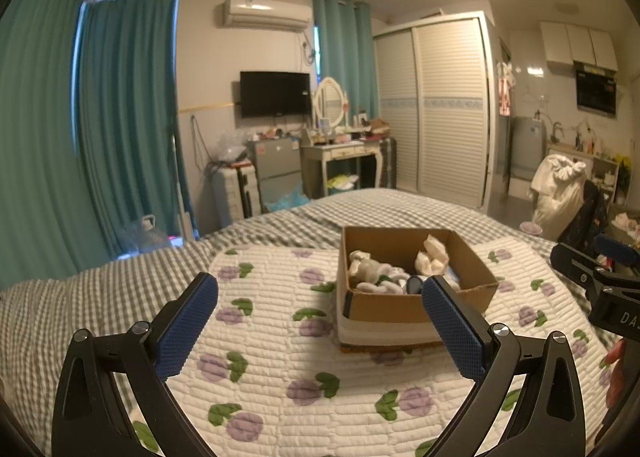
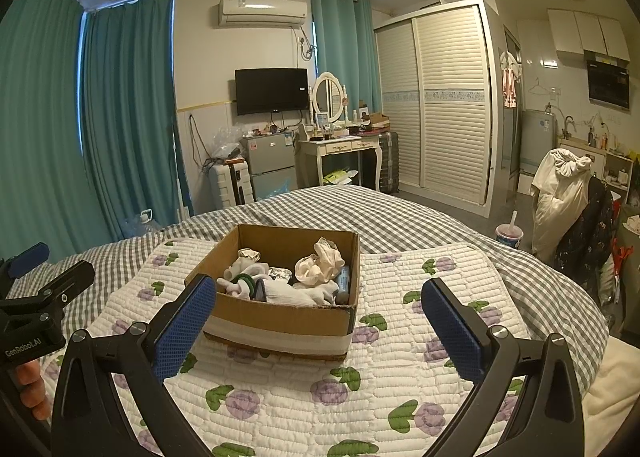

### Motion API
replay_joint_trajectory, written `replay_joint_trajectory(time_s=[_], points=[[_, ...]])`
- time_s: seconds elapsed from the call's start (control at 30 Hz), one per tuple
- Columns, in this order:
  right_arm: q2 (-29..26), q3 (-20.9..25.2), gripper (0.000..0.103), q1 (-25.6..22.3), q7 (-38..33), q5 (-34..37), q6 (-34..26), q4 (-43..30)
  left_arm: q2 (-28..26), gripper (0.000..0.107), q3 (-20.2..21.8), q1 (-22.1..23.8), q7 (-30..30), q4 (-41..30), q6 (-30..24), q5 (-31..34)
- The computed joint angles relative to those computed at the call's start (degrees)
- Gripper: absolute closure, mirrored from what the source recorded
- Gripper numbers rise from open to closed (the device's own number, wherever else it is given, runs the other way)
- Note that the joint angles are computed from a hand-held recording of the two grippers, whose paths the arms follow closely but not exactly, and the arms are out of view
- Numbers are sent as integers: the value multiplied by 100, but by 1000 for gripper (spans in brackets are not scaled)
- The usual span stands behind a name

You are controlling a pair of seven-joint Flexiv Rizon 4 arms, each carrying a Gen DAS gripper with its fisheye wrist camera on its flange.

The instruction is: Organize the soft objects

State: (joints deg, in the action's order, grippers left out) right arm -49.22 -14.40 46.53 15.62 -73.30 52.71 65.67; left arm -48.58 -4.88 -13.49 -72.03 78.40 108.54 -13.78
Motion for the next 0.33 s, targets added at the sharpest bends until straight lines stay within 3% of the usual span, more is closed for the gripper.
replay_joint_trajectory(time_s=[0.33], points=[[-24,12,0,14,4,68,-72,-27,-20,4,-70,57,-55,-15,-68,32]])
